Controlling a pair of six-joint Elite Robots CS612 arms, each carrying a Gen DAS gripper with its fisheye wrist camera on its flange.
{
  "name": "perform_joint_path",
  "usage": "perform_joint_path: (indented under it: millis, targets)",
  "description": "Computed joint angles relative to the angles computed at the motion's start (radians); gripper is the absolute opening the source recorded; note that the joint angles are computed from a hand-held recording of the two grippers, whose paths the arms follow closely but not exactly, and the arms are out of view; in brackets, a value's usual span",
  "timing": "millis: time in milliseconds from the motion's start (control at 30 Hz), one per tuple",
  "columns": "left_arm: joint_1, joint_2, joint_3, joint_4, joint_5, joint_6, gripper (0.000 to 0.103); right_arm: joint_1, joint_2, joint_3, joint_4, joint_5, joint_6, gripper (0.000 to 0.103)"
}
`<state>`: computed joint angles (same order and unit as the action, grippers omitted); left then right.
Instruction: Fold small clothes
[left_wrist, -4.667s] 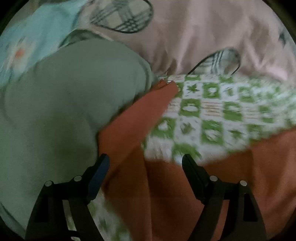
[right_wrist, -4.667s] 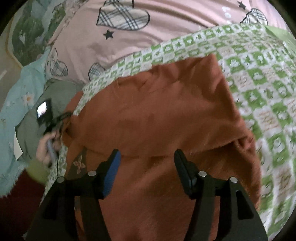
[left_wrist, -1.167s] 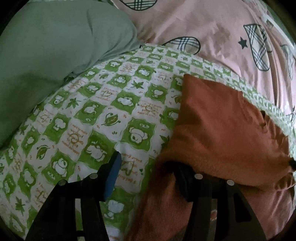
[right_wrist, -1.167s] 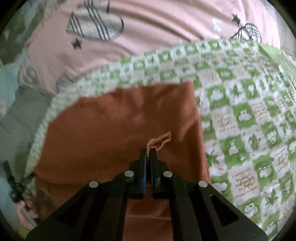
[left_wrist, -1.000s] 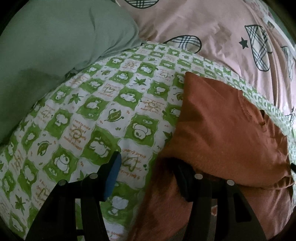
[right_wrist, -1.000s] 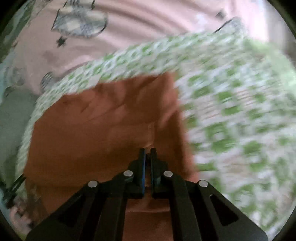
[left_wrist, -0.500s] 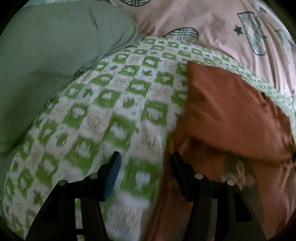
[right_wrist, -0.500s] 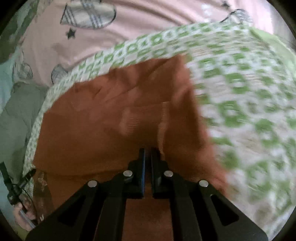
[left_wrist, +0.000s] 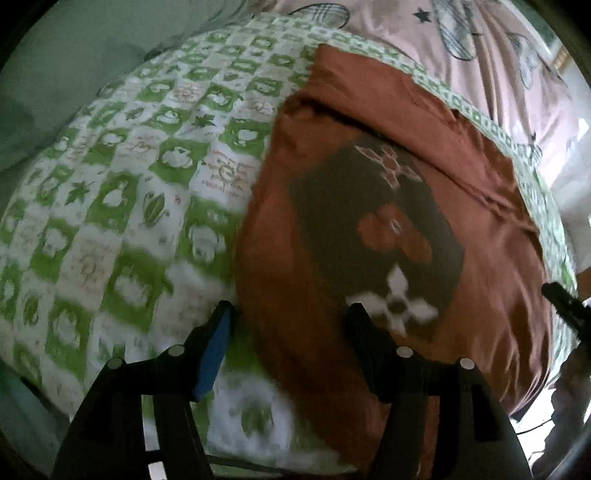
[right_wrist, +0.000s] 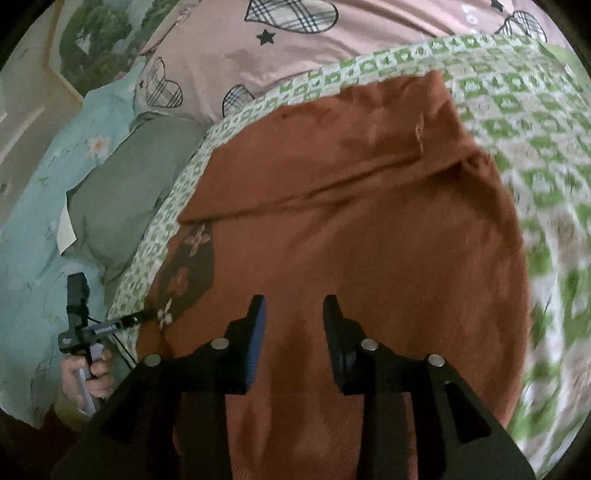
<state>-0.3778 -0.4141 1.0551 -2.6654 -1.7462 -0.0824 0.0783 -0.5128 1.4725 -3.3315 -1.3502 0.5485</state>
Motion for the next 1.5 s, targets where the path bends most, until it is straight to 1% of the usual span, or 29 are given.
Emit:
perform_joint_path:
  millis: [67, 133, 167, 200, 267, 300, 333, 367, 400, 433, 467, 500, 533, 600, 700, 767, 833, 933, 967, 1000, 1100, 1167, 1267, 1300, 1333, 1367, 1400, 1467, 1500]
  targets:
    - [-0.001, -0.022, 0.037, -0.004, -0.012, 0.022, 0.064, 0.007, 0.003, 0.001, -0.021, 0.042, -0.011, 0.034]
    - [0.01, -0.033, 0.053, 0.002, -0.075, 0.0, 0.064, 0.012, 0.013, -0.012, -0.044, 0.115, -0.032, 0.034]
    - [0.019, -0.035, 0.053, 0.013, -0.127, -0.015, 0.064, 0.015, 0.021, -0.026, -0.047, 0.174, -0.056, 0.034]
    - [0.024, -0.037, 0.054, 0.022, -0.161, -0.022, 0.064, 0.023, 0.026, -0.036, -0.037, 0.205, -0.081, 0.034]
    - [0.031, -0.043, 0.063, 0.014, -0.185, -0.038, 0.064, 0.038, 0.032, -0.057, -0.012, 0.283, -0.151, 0.034]
    - [0.033, -0.046, 0.069, 0.003, -0.182, -0.045, 0.064, 0.044, 0.037, -0.069, -0.003, 0.336, -0.182, 0.039]
    - [0.035, -0.047, 0.071, -0.007, -0.178, -0.055, 0.064, 0.053, 0.044, -0.082, 0.004, 0.391, -0.211, 0.049]
    - [0.038, -0.049, 0.075, -0.014, -0.176, -0.066, 0.064, 0.066, 0.055, -0.101, 0.009, 0.437, -0.238, 0.055]
    - [0.041, -0.048, 0.072, -0.012, -0.18, -0.076, 0.064, 0.079, 0.066, -0.12, 0.015, 0.469, -0.259, 0.066]
    - [0.047, -0.044, 0.065, -0.004, -0.192, -0.081, 0.064, 0.094, 0.08, -0.141, 0.034, 0.49, -0.288, 0.068]
    - [0.05, -0.043, 0.064, -0.001, -0.199, -0.088, 0.064, 0.106, 0.087, -0.152, 0.055, 0.487, -0.314, 0.068]
    - [0.052, -0.043, 0.062, 0.0, -0.197, -0.09, 0.064, 0.12, 0.092, -0.165, 0.084, 0.447, -0.34, 0.068]
    - [0.054, -0.047, 0.071, -0.009, -0.193, -0.087, 0.064, 0.141, 0.099, -0.189, 0.131, 0.365, -0.376, 0.068]
    - [0.057, -0.053, 0.081, -0.026, -0.181, -0.085, 0.064, 0.159, 0.122, -0.235, 0.174, 0.308, -0.399, 0.068]
    - [0.068, -0.062, 0.097, -0.061, -0.17, -0.088, 0.064, 0.17, 0.168, -0.312, 0.182, 0.319, -0.395, 0.068]
    - [0.079, -0.07, 0.109, -0.088, -0.166, -0.098, 0.064, 0.176, 0.197, -0.367, 0.204, 0.341, -0.419, 0.068]
    - [0.089, -0.073, 0.111, -0.096, -0.161, -0.107, 0.064, 0.174, 0.226, -0.421, 0.247, 0.447, -0.439, 0.069]
    - [0.104, -0.076, 0.114, -0.1, -0.156, -0.116, 0.064, 0.165, 0.254, -0.456, 0.248, 0.688, -0.46, 0.069]
    - [0.108, -0.075, 0.111, -0.091, -0.167, -0.114, 0.064, 0.163, 0.251, -0.45, 0.258, 0.738, -0.486, 0.069]
    - [0.109, -0.073, 0.109, -0.082, -0.178, -0.11, 0.064, 0.164, 0.234, -0.423, 0.271, 0.762, -0.531, 0.069]
    - [0.103, -0.066, 0.102, -0.042, -0.228, -0.067, 0.064, 0.16, 0.188, -0.348, 0.278, 0.731, -0.582, 0.069]
    - [0.094, -0.058, 0.093, -0.004, -0.277, -0.028, 0.064, 0.145, 0.168, -0.294, 0.197, 0.708, -0.513, 0.069]
    - [0.078, -0.044, 0.077, 0.06, -0.309, 0.024, 0.064, 0.112, 0.138, -0.198, -0.016, 0.649, -0.319, 0.069]
    - [0.072, -0.043, 0.079, 0.068, -0.302, 0.036, 0.065, 0.103, 0.127, -0.165, -0.075, 0.616, -0.272, 0.069]
    - [0.066, -0.045, 0.085, 0.06, -0.289, 0.047, 0.066, 0.094, 0.104, -0.11, -0.15, 0.549, -0.217, 0.069]
    - [0.062, -0.05, 0.097, 0.042, -0.28, 0.057, 0.066, 0.088, 0.091, -0.077, -0.186, 0.504, -0.19, 0.069]
    - [0.062, -0.05, 0.097, 0.044, -0.295, 0.06, 0.066, 0.082, 0.076, -0.04, -0.224, 0.459, -0.164, 0.069]
    - [0.067, -0.045, 0.09, 0.065, -0.359, 0.065, 0.065, 0.069, 0.052, 0.025, -0.305, 0.364, -0.103, 0.069]
    - [0.067, -0.042, 0.087, 0.069, -0.37, 0.07, 0.062, 0.066, 0.045, 0.043, -0.332, 0.321, -0.075, 0.069]
